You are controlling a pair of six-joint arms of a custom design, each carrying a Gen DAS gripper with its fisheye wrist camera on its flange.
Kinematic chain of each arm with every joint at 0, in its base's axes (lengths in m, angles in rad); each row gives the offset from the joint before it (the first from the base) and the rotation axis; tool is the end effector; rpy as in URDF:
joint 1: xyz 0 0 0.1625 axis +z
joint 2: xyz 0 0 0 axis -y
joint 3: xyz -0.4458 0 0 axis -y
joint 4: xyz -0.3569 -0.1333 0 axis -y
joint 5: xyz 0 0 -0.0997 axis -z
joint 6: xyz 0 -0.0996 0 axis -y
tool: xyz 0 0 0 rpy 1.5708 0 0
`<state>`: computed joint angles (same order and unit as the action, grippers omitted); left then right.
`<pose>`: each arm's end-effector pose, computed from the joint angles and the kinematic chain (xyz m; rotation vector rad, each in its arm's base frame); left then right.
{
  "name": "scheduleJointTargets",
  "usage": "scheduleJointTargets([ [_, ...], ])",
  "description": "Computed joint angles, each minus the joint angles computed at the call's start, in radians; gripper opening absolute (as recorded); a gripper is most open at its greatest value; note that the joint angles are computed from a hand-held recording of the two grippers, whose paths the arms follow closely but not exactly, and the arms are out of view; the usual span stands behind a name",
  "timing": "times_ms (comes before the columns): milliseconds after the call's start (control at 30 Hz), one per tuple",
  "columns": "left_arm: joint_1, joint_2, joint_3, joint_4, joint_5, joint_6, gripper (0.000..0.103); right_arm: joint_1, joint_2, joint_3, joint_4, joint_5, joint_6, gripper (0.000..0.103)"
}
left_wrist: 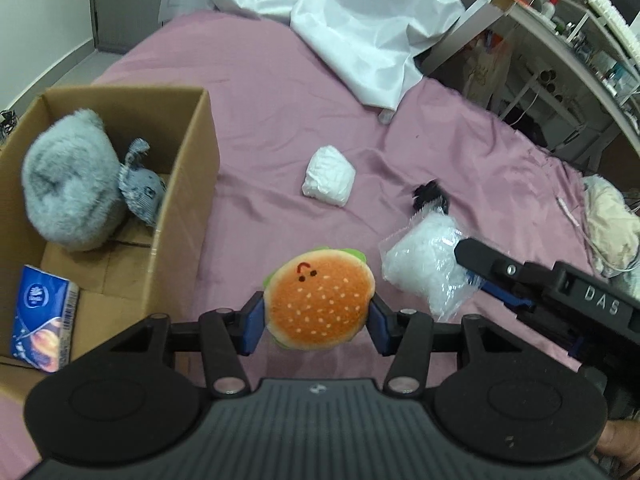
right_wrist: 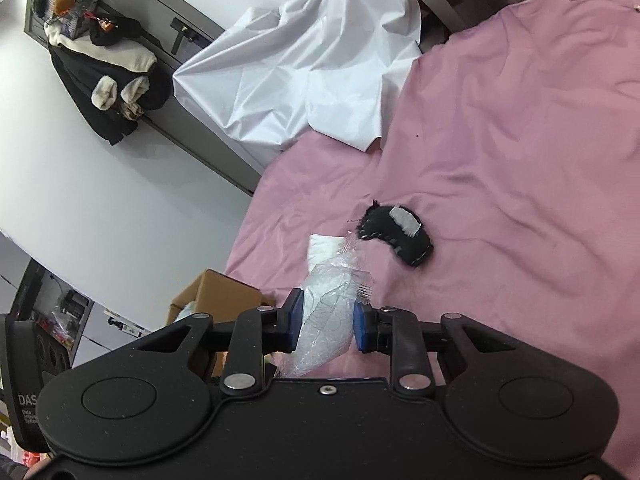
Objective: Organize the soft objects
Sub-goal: 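Lift the burger plush and plastic bag with both grippers toward the box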
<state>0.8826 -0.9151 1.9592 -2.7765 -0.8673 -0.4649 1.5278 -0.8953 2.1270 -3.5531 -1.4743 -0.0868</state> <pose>-0.2041 -0.5595 0.1484 0.2090 2.5447 -0.6839 0.1196 -0.5436 0.1693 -0.1179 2.8792 -1.1417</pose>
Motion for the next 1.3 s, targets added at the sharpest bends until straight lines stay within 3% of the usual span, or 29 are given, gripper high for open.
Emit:
scheduleJointTargets([
  [533,-0.054,-0.125,0.112,-0.075,0.024,-0.026,0.05,0.078,-0.023,0.069,-0.132,-0.045,0.019,0.025],
  [833,-0.063,-0.195,0.146,-0.094,0.025,-0.054,0.05,0.133,-0.004,0.059,-0.149,-0.074,0.015,0.025],
  [1300,-0.048,-0.299,0.181,-0.099,0.103,-0.087,0.05,0.225,0.06,0.004,-0.144,-0.099,0.016,0.025],
])
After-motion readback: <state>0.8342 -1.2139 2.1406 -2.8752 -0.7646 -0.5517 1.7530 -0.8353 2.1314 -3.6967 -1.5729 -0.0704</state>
